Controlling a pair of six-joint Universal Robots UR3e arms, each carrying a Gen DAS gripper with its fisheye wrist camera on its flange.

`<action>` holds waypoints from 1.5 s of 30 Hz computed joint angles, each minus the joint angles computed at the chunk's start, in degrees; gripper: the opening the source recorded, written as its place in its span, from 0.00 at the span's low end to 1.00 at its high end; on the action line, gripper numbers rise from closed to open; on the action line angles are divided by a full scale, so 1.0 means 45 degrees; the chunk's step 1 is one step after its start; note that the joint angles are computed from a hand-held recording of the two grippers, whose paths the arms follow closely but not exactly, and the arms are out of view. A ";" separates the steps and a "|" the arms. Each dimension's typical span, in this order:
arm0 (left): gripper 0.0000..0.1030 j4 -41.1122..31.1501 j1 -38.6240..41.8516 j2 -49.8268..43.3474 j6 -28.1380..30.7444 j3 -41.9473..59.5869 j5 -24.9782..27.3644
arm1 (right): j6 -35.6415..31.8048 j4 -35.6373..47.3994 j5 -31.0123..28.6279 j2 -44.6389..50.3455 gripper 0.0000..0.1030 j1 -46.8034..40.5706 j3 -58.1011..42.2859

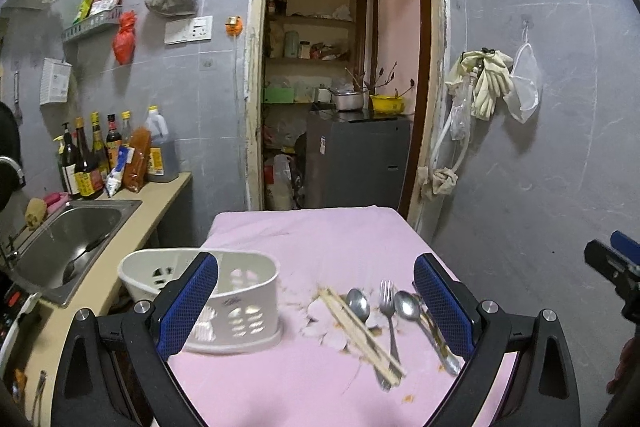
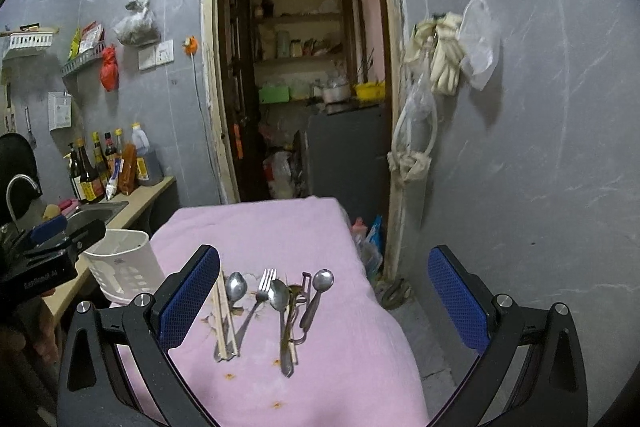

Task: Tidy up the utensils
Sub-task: 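Lower the right tool onto the spoons while the left tool approaches the chopsticks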

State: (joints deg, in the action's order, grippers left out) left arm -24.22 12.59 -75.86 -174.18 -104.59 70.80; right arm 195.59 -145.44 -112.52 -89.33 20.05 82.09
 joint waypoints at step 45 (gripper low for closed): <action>0.29 -0.2951 -0.3273 -1.2049 -0.0715 0.9702 0.2082 | -0.3683 0.1792 1.0610 1.1063 0.32 -0.5292 -0.6737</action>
